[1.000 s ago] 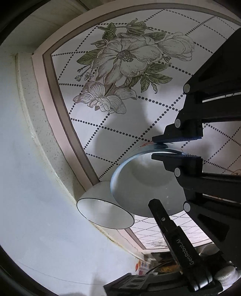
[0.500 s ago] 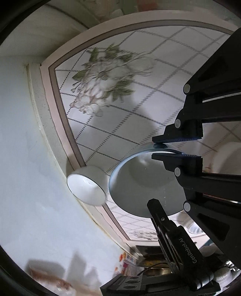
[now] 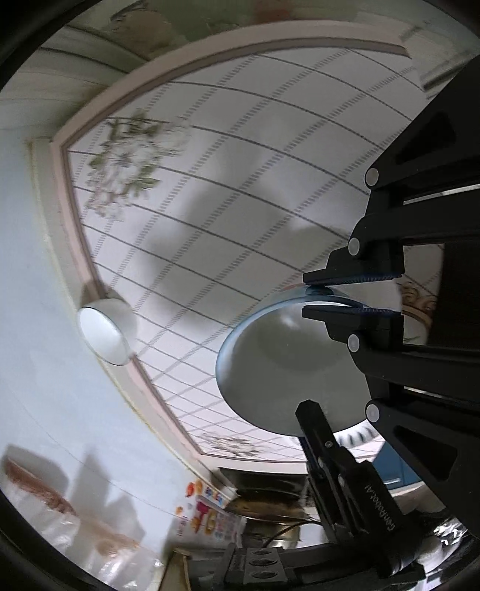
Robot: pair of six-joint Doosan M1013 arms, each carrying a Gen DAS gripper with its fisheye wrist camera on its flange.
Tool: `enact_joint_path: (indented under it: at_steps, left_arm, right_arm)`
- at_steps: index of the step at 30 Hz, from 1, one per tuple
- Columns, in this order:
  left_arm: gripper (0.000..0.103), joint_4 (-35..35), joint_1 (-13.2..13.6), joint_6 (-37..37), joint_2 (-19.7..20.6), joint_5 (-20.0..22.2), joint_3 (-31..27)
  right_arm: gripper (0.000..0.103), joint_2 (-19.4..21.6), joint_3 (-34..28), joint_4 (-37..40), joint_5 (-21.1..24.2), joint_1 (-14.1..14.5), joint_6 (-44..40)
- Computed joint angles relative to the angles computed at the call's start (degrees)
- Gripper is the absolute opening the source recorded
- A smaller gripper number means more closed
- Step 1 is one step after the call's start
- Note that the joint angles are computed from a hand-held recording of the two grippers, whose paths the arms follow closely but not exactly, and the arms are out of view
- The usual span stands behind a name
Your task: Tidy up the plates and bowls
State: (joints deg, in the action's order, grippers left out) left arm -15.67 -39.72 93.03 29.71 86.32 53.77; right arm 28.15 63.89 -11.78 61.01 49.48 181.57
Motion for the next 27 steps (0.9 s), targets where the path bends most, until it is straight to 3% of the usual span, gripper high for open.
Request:
enact_joint_path:
  at_steps: [12,27]
  left_arm:
    - [0.014,2.17,-0.13,0.95,-0.89,0.93,5.37]
    - [0.014,4.35,-1.10,1.59,0.16,1.83,5.25]
  right_arm:
    - [0.013,2.47,0.10,6.44,-0.60,0.35,-3.73]
    - [0.012,2.46,1.51,7.71,-0.99,-0.30,-3.05]
